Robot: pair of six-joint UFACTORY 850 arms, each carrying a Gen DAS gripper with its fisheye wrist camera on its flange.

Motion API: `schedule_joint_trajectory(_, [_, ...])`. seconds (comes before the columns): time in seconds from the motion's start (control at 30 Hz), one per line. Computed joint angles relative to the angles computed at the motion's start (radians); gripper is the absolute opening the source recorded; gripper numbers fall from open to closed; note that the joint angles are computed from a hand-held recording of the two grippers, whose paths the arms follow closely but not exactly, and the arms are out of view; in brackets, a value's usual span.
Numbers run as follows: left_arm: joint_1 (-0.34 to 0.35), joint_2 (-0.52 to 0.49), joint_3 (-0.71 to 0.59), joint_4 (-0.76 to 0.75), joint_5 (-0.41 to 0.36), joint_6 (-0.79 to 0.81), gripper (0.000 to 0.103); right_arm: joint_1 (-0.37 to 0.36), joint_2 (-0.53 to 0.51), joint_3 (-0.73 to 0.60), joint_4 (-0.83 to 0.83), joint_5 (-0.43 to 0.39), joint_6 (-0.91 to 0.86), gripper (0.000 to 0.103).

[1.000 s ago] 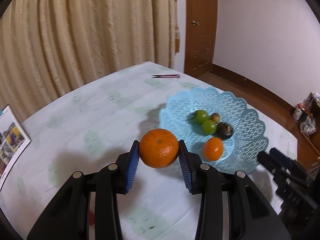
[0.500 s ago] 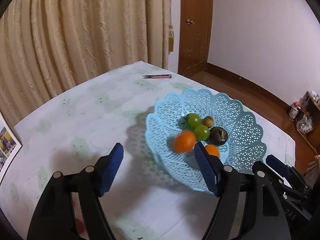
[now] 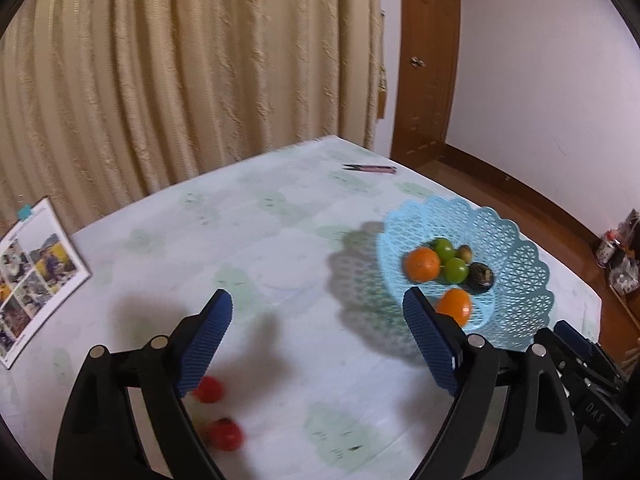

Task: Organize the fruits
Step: 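Withdraw both tools from basket toward remaining fruit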

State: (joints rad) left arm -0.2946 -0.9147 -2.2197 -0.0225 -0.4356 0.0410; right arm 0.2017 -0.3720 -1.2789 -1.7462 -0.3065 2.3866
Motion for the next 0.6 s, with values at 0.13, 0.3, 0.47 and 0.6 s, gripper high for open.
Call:
schedule_joint_trajectory(0.13, [0.029,0.058,0.086,0.073,0.040,-0.081,0.087,0.012,-0.007,-0.014,0.021,0.004,-0.027,0.072])
schedule_joint_trajectory(0.3, [0.065,0.105,0.161,0.154,0.067,-0.180,0.087,0.026,-0.020,-0.035,0.053,0.015,-0.069,0.073])
schedule_joint_trajectory(0.47, [0.095,0.142,0.236,0.170,0.077,-0.219,0.087,0.039,-0.030,-0.052,0.089,0.019,-0.119,0.078])
schedule_joint_trajectory(0.6, [0.111,0.162,0.292,0.182,0.077,-0.232,0.087,0.045,-0.038,-0.066,0.126,0.029,-0.166,0.078])
